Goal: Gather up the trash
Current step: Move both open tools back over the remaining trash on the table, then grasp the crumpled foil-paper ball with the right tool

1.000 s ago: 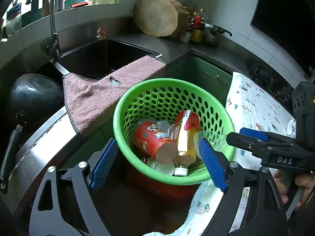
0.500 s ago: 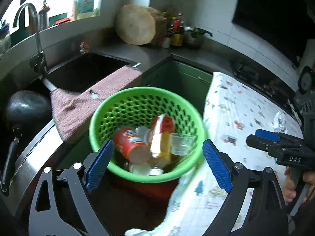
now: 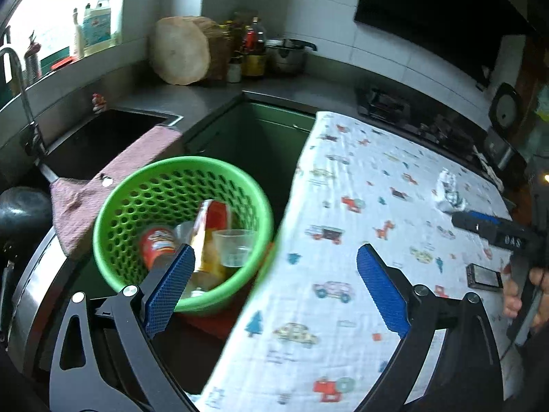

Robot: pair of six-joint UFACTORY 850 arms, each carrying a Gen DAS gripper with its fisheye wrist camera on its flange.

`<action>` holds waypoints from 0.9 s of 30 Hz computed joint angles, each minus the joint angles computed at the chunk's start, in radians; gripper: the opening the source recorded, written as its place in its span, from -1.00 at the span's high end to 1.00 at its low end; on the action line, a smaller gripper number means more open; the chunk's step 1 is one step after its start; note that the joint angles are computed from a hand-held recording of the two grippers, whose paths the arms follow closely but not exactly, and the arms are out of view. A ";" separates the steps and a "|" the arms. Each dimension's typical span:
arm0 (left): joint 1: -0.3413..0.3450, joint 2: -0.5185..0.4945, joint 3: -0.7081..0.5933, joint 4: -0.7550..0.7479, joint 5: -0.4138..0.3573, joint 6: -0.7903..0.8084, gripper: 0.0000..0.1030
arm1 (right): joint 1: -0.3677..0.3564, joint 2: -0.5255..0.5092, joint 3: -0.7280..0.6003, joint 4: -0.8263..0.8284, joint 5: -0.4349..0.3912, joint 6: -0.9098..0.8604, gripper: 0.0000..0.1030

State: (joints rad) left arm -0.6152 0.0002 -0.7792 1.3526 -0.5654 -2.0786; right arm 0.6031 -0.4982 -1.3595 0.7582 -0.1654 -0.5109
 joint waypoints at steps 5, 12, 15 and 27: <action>-0.032 -0.038 -0.050 -0.024 -0.008 0.039 -0.84 | -0.069 0.000 0.002 -0.201 0.017 0.208 -0.65; -0.060 -0.076 -0.101 -0.049 -0.020 0.090 -0.87 | -0.142 -0.065 -0.070 -0.464 -0.007 0.483 -0.70; -0.063 -0.091 -0.116 -0.060 -0.015 0.106 -0.87 | -0.162 -0.111 -0.122 -0.438 -0.031 0.470 -0.70; -0.052 -0.153 -0.164 -0.124 -0.005 0.192 -0.87 | -0.174 -0.287 -0.327 -0.625 -0.119 0.650 -0.71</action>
State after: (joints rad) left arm -0.6671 -0.1527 -0.9431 1.2287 -0.5699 -1.8870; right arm 0.4287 -0.7857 -1.6869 0.1330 -0.2842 0.1391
